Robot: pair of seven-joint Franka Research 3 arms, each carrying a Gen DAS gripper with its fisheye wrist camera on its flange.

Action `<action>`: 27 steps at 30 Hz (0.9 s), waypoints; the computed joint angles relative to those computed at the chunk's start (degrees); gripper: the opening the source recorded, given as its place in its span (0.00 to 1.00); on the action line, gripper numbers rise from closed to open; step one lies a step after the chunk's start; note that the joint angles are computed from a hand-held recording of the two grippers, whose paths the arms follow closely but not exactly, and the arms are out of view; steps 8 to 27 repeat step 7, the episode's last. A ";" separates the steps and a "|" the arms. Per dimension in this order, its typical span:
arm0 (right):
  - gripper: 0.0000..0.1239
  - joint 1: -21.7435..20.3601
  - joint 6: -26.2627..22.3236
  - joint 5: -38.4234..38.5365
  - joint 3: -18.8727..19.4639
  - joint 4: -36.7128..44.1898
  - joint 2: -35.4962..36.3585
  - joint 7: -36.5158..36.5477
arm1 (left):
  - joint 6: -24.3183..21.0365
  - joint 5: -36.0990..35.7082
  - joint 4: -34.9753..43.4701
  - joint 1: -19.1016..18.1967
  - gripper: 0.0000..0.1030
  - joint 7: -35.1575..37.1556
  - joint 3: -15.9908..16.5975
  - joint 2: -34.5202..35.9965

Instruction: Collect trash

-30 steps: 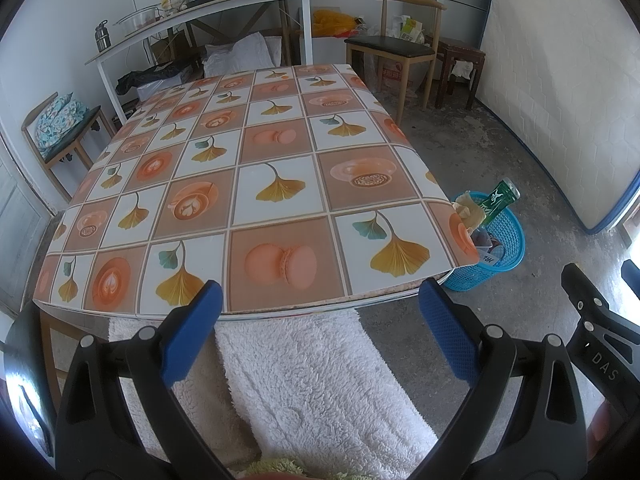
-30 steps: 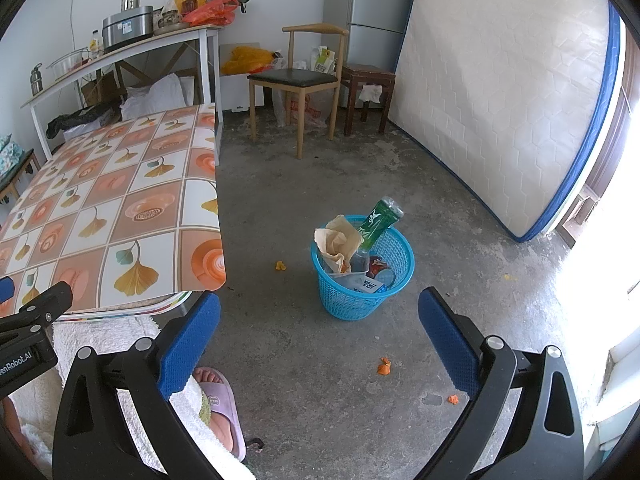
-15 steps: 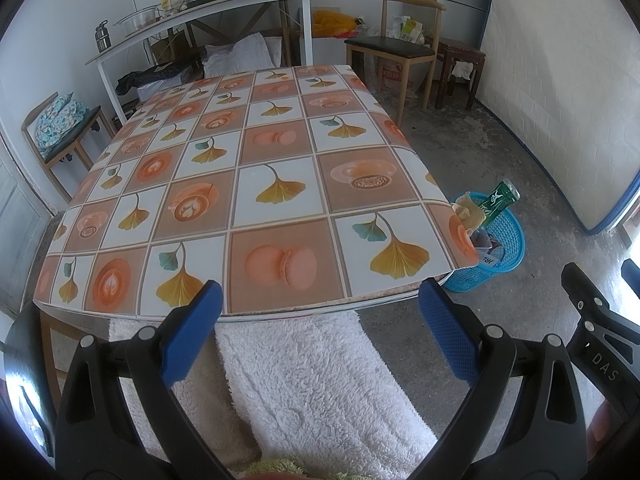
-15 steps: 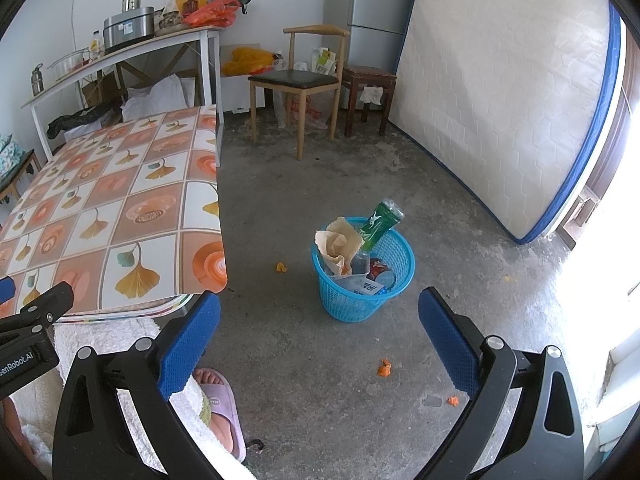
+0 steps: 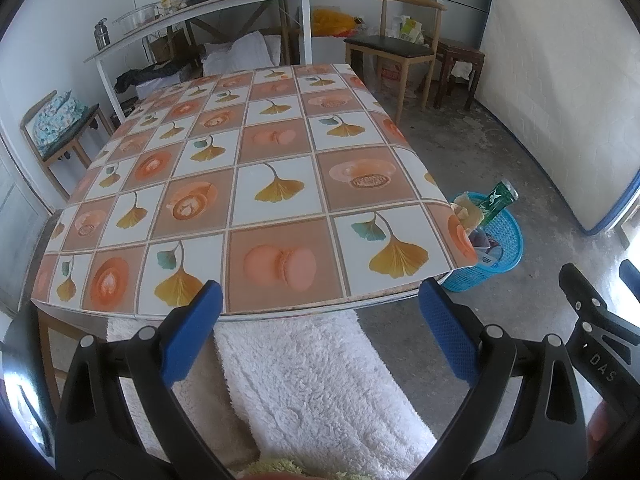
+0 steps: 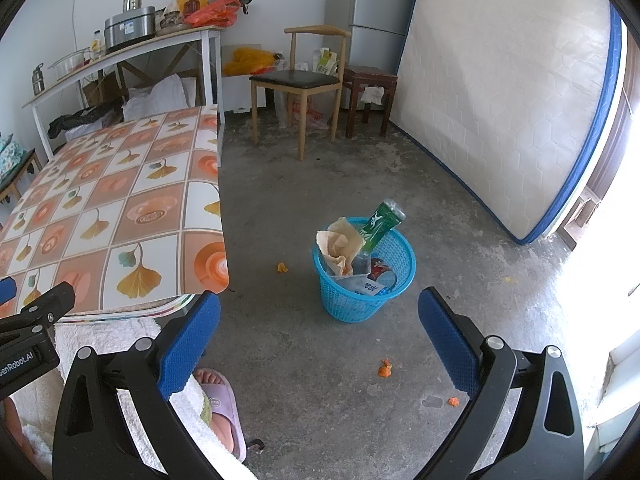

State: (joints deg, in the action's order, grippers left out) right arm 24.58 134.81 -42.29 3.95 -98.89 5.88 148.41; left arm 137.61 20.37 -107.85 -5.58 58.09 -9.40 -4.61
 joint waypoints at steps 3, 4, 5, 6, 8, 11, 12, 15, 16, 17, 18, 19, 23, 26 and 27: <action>0.78 0.03 -0.03 0.00 -0.02 0.11 0.08 0.00 | -0.20 -0.37 -0.01 0.00 0.92 0.29 0.06 -0.10; 0.78 0.04 -0.01 -0.01 -0.03 0.14 0.09 0.00 | -0.32 -0.33 0.12 -0.04 0.92 0.17 -0.01 -0.04; 0.78 0.06 -0.03 -0.08 -0.04 0.20 0.12 0.03 | -0.32 -0.33 0.12 -0.05 0.92 0.17 0.00 -0.04; 0.78 0.08 0.00 -0.13 -0.05 0.08 0.09 0.07 | -0.30 -0.28 0.10 -0.04 0.92 0.16 0.01 -0.06; 0.78 0.07 -0.03 -0.05 -0.04 0.15 0.13 0.00 | -0.30 -0.32 0.08 -0.04 0.92 0.19 0.02 -0.08; 0.78 0.07 -0.03 -0.05 -0.04 0.15 0.13 0.00 | -0.30 -0.32 0.08 -0.04 0.92 0.19 0.02 -0.08; 0.78 0.07 -0.03 -0.05 -0.04 0.15 0.13 0.00 | -0.30 -0.32 0.08 -0.04 0.92 0.19 0.02 -0.08; 0.78 0.07 -0.03 -0.05 -0.04 0.15 0.13 0.00 | -0.30 -0.32 0.08 -0.04 0.92 0.19 0.02 -0.08; 0.78 0.07 -0.03 -0.05 -0.04 0.15 0.13 0.00 | -0.30 -0.32 0.08 -0.04 0.92 0.19 0.02 -0.08; 0.78 0.07 -0.03 -0.05 -0.04 0.15 0.13 0.00 | -0.30 -0.32 0.08 -0.04 0.92 0.19 0.02 -0.08; 0.78 0.07 -0.03 -0.05 -0.04 0.15 0.13 0.00 | -0.30 -0.32 0.08 -0.04 0.92 0.19 0.02 -0.08; 0.78 0.07 -0.03 -0.05 -0.04 0.15 0.13 0.00 | -0.30 -0.32 0.08 -0.04 0.92 0.19 0.02 -0.08; 0.78 0.07 -0.03 -0.05 -0.04 0.15 0.13 0.00 | -0.30 -0.32 0.08 -0.04 0.92 0.19 0.02 -0.08; 0.78 0.07 -0.03 -0.05 -0.04 0.15 0.13 0.00 | -0.30 -0.32 0.08 -0.04 0.92 0.19 0.02 -0.08; 0.78 0.07 -0.03 -0.05 -0.04 0.15 0.13 0.00 | -0.30 -0.32 0.08 -0.04 0.92 0.19 0.02 -0.08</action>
